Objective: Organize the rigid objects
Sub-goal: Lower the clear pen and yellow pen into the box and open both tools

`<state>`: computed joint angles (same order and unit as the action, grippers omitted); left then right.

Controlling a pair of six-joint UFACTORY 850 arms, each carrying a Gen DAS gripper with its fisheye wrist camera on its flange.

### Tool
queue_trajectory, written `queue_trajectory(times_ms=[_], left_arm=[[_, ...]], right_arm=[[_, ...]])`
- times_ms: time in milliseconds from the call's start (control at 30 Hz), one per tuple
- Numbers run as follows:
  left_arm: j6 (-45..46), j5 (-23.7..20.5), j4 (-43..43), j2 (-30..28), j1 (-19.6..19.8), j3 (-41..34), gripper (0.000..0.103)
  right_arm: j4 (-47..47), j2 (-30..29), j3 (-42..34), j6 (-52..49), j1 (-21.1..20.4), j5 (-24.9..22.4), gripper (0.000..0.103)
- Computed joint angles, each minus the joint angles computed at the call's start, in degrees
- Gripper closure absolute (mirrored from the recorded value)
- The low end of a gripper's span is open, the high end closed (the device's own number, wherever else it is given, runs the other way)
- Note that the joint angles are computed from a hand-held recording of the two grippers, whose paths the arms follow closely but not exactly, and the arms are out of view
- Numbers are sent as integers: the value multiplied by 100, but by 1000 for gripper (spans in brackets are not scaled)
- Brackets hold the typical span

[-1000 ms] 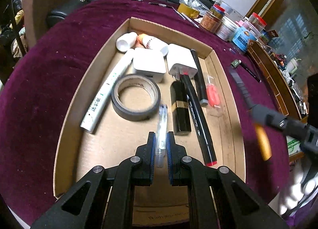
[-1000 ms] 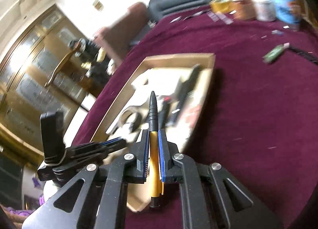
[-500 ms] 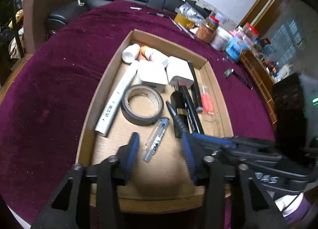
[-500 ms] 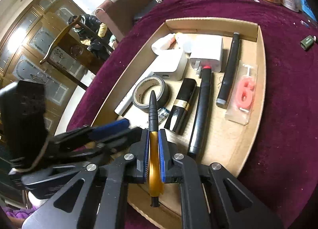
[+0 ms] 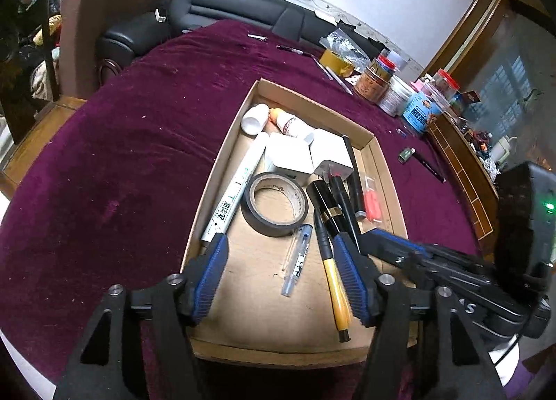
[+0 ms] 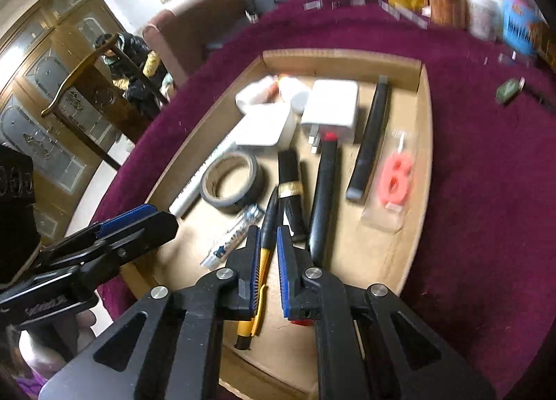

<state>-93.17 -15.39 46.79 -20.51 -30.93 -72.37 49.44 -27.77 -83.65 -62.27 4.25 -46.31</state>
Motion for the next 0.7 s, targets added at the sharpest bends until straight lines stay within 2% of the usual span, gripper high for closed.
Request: queue_trajectory(times_ms=[100, 167, 233, 300, 367, 700], left_arm=[[-66, -311, 108, -69, -78, -134, 44], [-169, -792, 307, -160, -194, -309, 43], [-184, -1391, 430, -269, -327, -518, 41], [-171, -1893, 531, -356, -433, -680, 41], [-173, -2192, 618, -413, -510, -794, 41], [466, -2700, 347, -744, -712, -1379, 41]], right_arm=[[209, 126, 129, -196, -71, 121, 87], [355, 165, 185, -273, -137, 136, 74], [485, 214, 241, -324, -190, 207, 57], [595, 212, 243, -384, -261, 196, 56], [672, 205, 247, -442, -332, 182, 56], [1091, 308, 405, -897, -643, 123, 56]])
